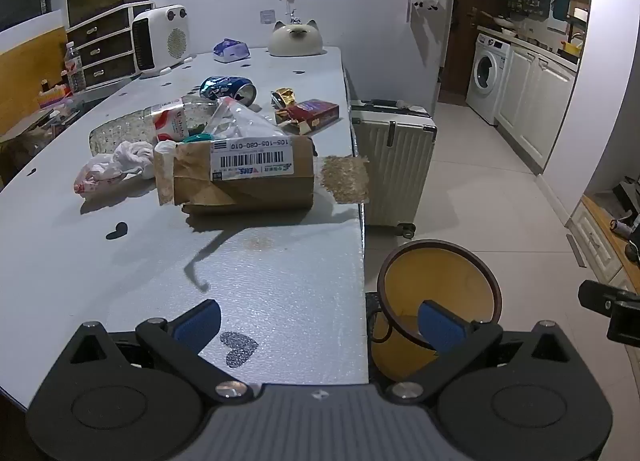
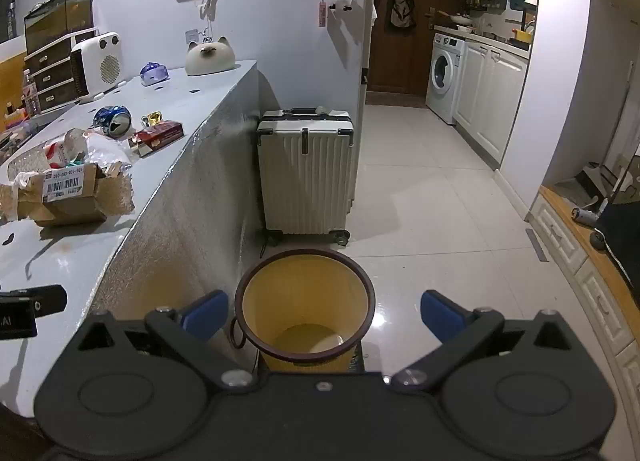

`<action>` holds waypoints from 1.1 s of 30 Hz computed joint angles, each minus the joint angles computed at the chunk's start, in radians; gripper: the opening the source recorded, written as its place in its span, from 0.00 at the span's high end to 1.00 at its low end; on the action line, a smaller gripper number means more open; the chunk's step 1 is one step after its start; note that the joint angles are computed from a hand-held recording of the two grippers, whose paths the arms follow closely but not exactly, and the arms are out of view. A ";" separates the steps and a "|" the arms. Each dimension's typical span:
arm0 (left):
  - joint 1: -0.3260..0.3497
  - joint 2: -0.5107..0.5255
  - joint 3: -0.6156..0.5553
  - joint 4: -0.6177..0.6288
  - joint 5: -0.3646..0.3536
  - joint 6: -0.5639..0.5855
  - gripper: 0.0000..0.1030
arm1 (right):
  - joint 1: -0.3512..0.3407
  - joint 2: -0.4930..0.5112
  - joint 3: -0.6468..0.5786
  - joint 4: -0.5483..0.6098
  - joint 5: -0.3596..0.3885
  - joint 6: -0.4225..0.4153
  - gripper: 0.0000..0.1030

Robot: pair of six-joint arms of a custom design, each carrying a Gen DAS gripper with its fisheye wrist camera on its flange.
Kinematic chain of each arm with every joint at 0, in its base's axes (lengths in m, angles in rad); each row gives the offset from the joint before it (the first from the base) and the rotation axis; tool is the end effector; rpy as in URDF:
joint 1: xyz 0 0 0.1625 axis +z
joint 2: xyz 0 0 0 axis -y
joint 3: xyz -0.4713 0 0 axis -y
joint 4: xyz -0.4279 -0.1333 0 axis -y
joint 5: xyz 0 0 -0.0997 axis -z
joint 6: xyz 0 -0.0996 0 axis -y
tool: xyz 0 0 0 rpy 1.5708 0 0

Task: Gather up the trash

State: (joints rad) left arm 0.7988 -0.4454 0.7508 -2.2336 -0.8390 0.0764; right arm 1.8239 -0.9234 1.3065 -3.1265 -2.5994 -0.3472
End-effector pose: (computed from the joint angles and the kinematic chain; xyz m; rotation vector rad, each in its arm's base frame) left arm -0.5214 -0.8221 0.2023 0.8611 2.3222 -0.7423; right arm 0.2386 -0.7307 0.4505 -0.1136 -1.9276 1.1514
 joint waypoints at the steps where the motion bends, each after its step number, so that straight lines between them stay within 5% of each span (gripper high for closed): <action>1: 0.000 0.000 0.000 -0.001 0.000 0.000 0.00 | -0.001 -0.003 0.002 0.011 0.003 0.012 0.00; 33: 0.000 0.001 0.001 -0.007 0.003 0.004 0.00 | 0.001 0.003 -0.004 0.009 -0.001 0.009 0.00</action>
State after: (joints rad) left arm 0.7986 -0.4449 0.7523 -2.2405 -0.8362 0.0808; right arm 1.8254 -0.9209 1.3025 -3.1178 -2.6000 -0.3385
